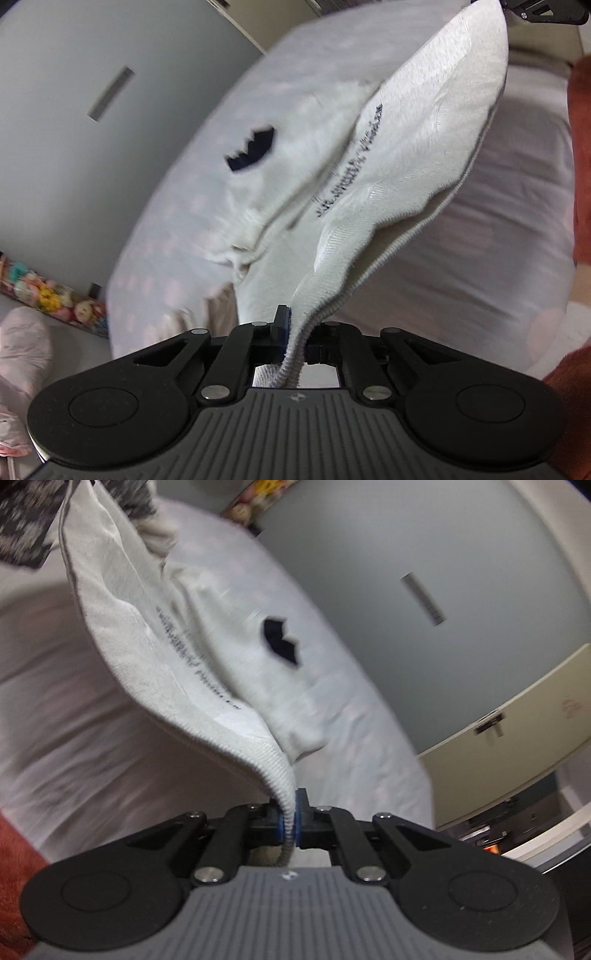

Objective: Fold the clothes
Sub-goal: 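Lift the printed sweatshirt by the hem with both grippers and shake it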

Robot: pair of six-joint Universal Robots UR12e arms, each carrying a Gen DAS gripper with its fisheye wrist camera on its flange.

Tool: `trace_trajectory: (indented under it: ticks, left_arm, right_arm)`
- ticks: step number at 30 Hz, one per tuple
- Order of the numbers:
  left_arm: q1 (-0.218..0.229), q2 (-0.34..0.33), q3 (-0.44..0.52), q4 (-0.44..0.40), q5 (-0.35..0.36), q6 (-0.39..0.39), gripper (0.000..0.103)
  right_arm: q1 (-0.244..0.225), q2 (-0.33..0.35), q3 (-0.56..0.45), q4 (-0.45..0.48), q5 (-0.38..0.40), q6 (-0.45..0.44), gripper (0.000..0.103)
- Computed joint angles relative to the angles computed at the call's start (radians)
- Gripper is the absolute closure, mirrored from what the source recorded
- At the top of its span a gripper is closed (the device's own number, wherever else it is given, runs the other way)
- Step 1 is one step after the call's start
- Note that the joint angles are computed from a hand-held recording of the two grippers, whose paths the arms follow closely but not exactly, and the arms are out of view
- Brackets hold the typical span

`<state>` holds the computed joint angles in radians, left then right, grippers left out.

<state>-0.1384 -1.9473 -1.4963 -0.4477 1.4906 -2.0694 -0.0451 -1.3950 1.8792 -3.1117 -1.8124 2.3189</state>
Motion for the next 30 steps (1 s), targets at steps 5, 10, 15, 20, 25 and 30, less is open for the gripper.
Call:
trace_trajectory:
  ticks: [5, 10, 15, 20, 25, 30]
  left_arm:
    - [0.011, 0.042, -0.022, 0.051, -0.045, -0.005, 0.099]
    - [0.028, 0.096, -0.068, 0.065, -0.090, 0.010, 0.099]
    - [0.048, 0.161, -0.141, 0.112, -0.127, 0.030, 0.099]
    - [0.069, 0.216, -0.178, 0.104, -0.172, -0.026, 0.099]
    - [0.064, 0.207, -0.167, 0.061, -0.157, -0.023, 0.099]
    - [0.053, 0.178, -0.139, 0.051, -0.119, -0.022, 0.099]
  right_arm:
    - [0.003, -0.041, -0.002, -0.016, 0.019, -0.004, 0.097]
    - [0.006, -0.103, 0.030, -0.015, 0.042, 0.009, 0.097]
    - [0.030, -0.174, 0.095, -0.064, 0.030, -0.005, 0.097]
    - [0.047, -0.253, 0.141, -0.055, 0.027, -0.021, 0.097]
    - [0.048, -0.270, 0.144, 0.017, 0.034, -0.028, 0.097]
    - [0.037, -0.226, 0.119, 0.017, 0.040, -0.033, 0.097]
